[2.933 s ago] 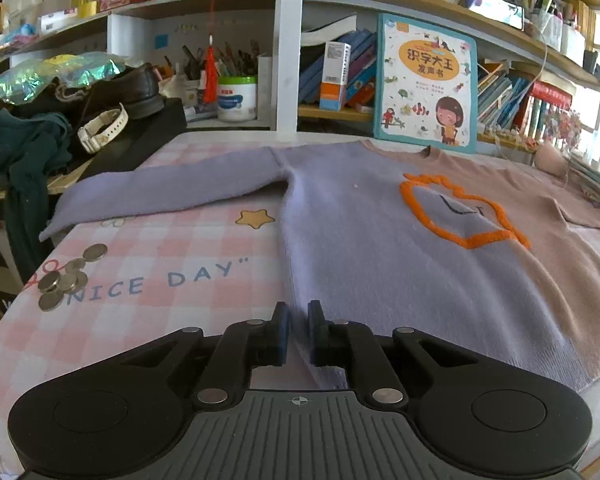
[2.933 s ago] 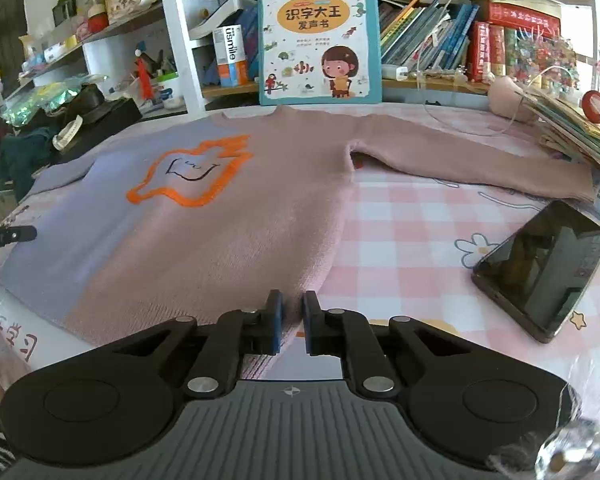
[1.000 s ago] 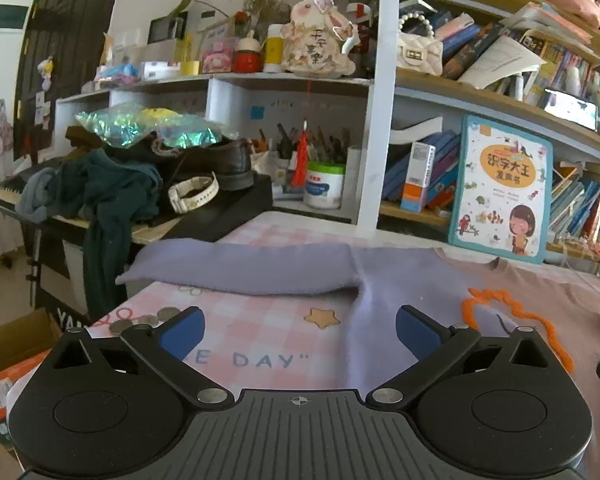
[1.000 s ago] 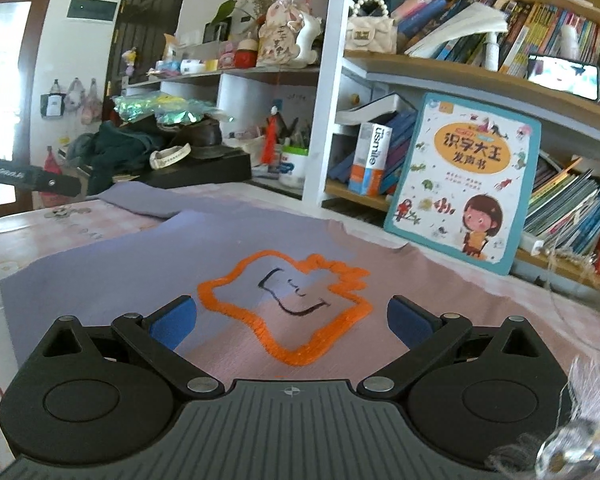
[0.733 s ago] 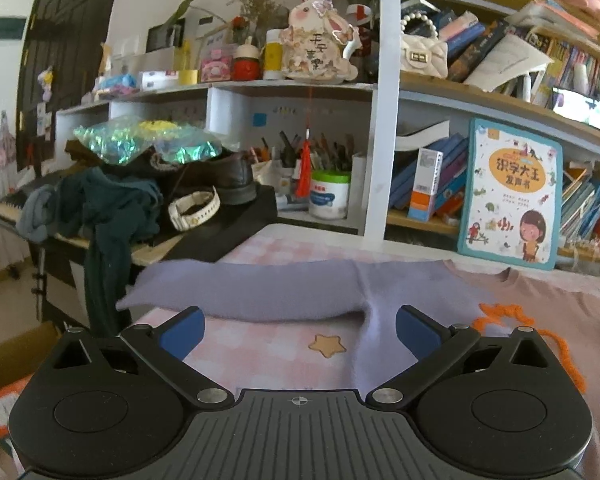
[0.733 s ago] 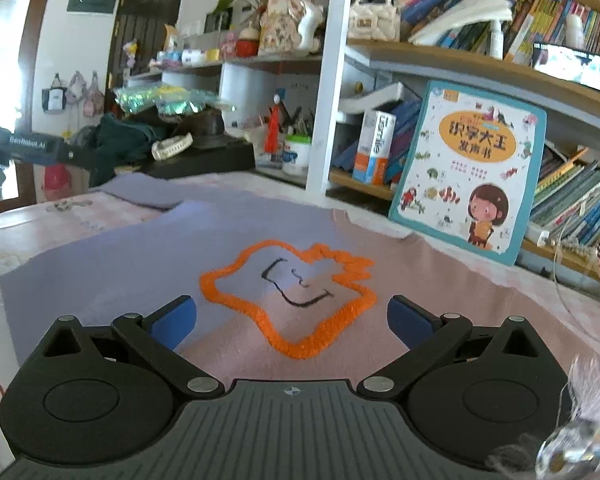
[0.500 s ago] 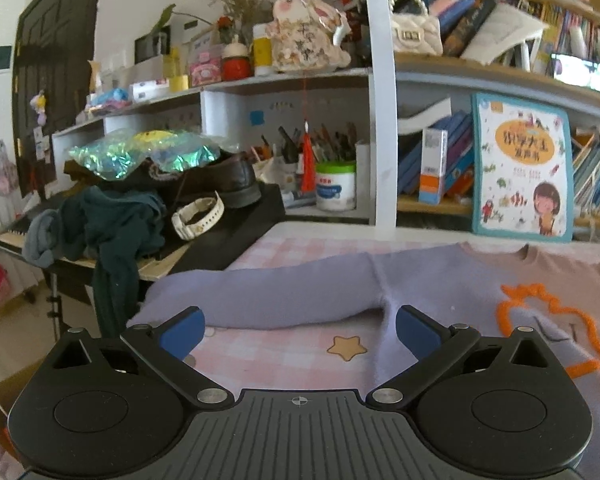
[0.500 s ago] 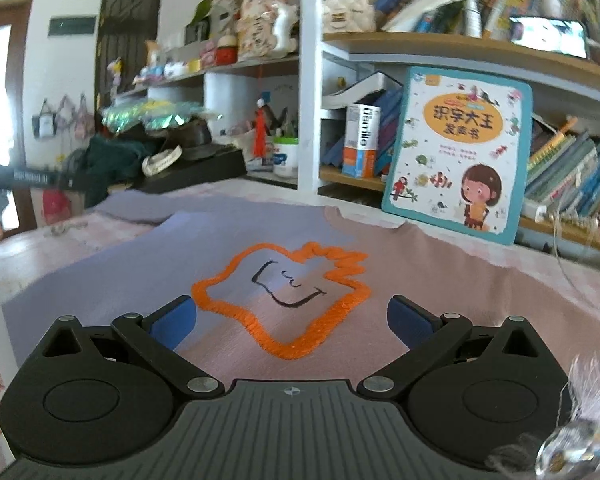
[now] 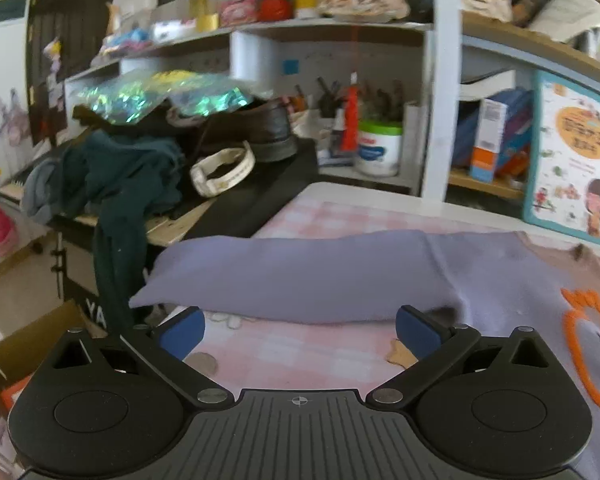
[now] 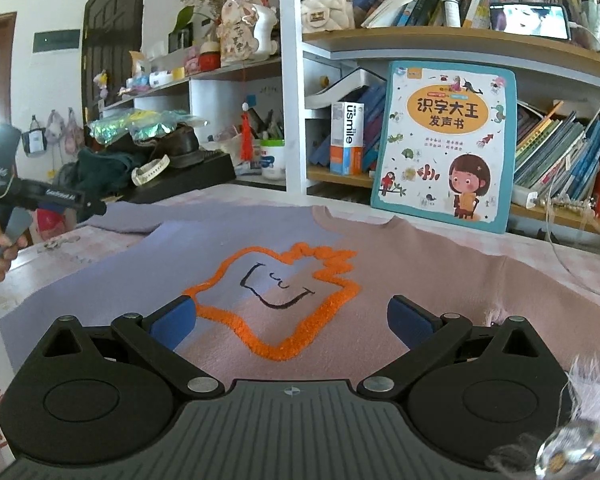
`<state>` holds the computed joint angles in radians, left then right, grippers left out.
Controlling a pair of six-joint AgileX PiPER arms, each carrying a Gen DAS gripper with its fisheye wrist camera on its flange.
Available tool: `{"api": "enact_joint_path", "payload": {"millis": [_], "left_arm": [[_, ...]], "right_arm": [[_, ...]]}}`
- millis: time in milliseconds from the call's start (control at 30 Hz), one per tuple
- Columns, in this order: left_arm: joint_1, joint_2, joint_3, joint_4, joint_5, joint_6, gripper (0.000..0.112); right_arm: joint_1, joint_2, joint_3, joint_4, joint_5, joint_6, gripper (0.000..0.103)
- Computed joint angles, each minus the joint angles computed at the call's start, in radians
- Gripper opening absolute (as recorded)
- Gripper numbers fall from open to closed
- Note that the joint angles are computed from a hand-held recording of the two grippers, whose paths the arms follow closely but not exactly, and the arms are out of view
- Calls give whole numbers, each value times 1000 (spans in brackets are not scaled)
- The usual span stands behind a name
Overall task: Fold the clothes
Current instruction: 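Release the hem and move both grippers above the flat sweater, then grasp the lavender sleeve cuff with the left gripper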
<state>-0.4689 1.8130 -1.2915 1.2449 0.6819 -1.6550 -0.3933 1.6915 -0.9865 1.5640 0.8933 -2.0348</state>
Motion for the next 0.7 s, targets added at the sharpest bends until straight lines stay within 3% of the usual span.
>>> {"api": "enact_joint_path", "payload": {"millis": [333, 433, 500, 700], "left_arm": [[268, 5, -39, -415, -198, 111, 101], [318, 13, -35, -463, -240, 119, 88], [343, 20, -37, -496, -260, 138, 69], [388, 50, -59, -560, -296, 135, 66]], "right_arm": [[7, 2, -7, -12, -11, 10, 103], [12, 1, -8, -14, -18, 8, 103], [14, 1, -10, -18, -22, 7, 103], [28, -6, -4, -23, -46, -4, 103]]}}
